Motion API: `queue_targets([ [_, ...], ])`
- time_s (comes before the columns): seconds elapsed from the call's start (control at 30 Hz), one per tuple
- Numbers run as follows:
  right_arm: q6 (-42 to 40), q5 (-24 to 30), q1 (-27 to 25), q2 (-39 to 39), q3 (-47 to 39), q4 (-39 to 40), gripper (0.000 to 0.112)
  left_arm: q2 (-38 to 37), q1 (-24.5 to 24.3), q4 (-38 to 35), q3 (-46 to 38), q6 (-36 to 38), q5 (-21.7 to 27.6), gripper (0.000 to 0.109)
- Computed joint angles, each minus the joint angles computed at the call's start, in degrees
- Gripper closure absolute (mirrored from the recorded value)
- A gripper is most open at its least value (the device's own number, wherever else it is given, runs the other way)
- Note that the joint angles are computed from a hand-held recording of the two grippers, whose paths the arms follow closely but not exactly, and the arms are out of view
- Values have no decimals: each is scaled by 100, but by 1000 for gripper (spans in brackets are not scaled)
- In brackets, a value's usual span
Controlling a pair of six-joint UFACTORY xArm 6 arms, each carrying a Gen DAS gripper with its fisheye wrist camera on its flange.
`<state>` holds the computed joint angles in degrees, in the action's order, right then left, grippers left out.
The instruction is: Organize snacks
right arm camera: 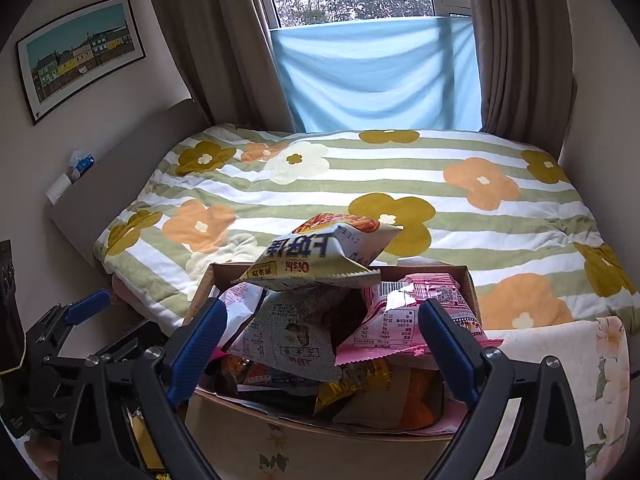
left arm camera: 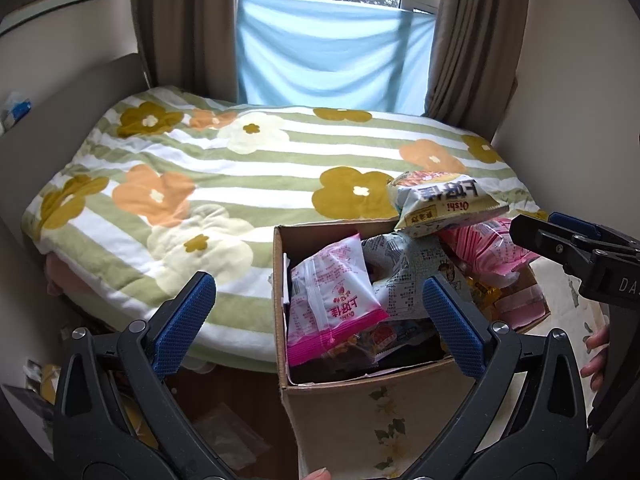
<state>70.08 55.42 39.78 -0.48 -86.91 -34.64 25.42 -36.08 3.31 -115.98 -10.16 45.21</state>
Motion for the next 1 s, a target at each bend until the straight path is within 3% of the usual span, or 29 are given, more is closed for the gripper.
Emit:
queue_targets([
  [0.6, 236, 119, 47, -414, 369, -156, 17, 69, -102, -88, -182, 70, 32, 6],
  [1.0, 627, 801, 550, -1275, 832, -892, 17, -831, -495, 925, 627, -809, -336, 6],
])
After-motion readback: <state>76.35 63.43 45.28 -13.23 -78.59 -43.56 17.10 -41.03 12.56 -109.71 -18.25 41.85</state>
